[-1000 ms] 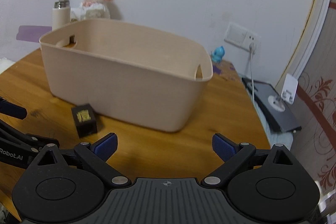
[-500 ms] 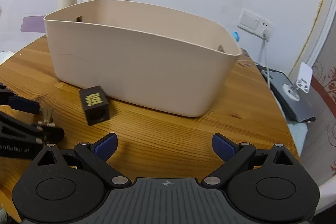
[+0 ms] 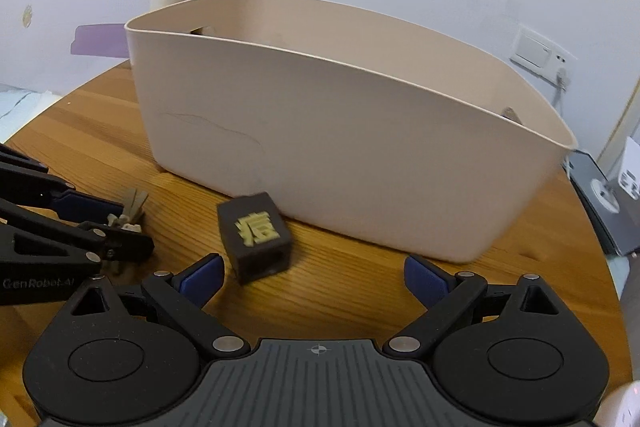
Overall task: Organize objects
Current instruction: 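Grasp the wooden clothespins with the left gripper while the right grasps the black cube, then lower the clothespins into the bin with the left gripper while the right drops the black cube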
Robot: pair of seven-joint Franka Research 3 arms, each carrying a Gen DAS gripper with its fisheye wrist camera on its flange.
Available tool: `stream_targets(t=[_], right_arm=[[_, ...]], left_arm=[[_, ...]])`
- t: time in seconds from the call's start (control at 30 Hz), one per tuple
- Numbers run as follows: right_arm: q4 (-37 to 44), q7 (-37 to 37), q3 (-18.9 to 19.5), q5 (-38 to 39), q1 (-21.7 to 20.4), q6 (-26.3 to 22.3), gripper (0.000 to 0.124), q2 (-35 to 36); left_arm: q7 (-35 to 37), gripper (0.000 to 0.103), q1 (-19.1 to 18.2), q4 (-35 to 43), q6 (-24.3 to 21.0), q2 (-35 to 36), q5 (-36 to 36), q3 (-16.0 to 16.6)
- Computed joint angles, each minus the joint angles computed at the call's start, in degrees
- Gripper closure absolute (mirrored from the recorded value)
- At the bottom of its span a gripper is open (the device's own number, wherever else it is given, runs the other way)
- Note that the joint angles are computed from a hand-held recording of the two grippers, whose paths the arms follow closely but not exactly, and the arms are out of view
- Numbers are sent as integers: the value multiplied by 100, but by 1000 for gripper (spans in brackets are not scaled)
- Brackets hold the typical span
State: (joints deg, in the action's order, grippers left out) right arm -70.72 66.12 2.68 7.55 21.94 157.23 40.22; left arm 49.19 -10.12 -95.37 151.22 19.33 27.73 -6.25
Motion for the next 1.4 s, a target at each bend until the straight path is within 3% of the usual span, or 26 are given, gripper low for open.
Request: stream_targets(t=[0.27,0.37,0.67,1.03,1.2,1.4], right_arm=[[730,-268,354,381,-173,-561,60,417],[677,-368,386,497,-167,-717,95,345],[128,-465,323,597,-177,-411,95,-47],[-1071,-987,513,1066,-431,945,95,-1068],[-772,-831,417,1063,-431,1145,95,-1004],[389,-158,-30,658,-204,995,95,-363]], left_arm=[[236,75,90,63,-58,26,-184,-51],[239,75,68,44,-60,12,-161,-26],[79,75,60,-143,66,-173,-120,-6],[-383,75,-88,-221,351,-623,613,55],[-702,75,-113,-20,508,-671,992,82],[-758,75,-154,775,357,-303,1304,166]])
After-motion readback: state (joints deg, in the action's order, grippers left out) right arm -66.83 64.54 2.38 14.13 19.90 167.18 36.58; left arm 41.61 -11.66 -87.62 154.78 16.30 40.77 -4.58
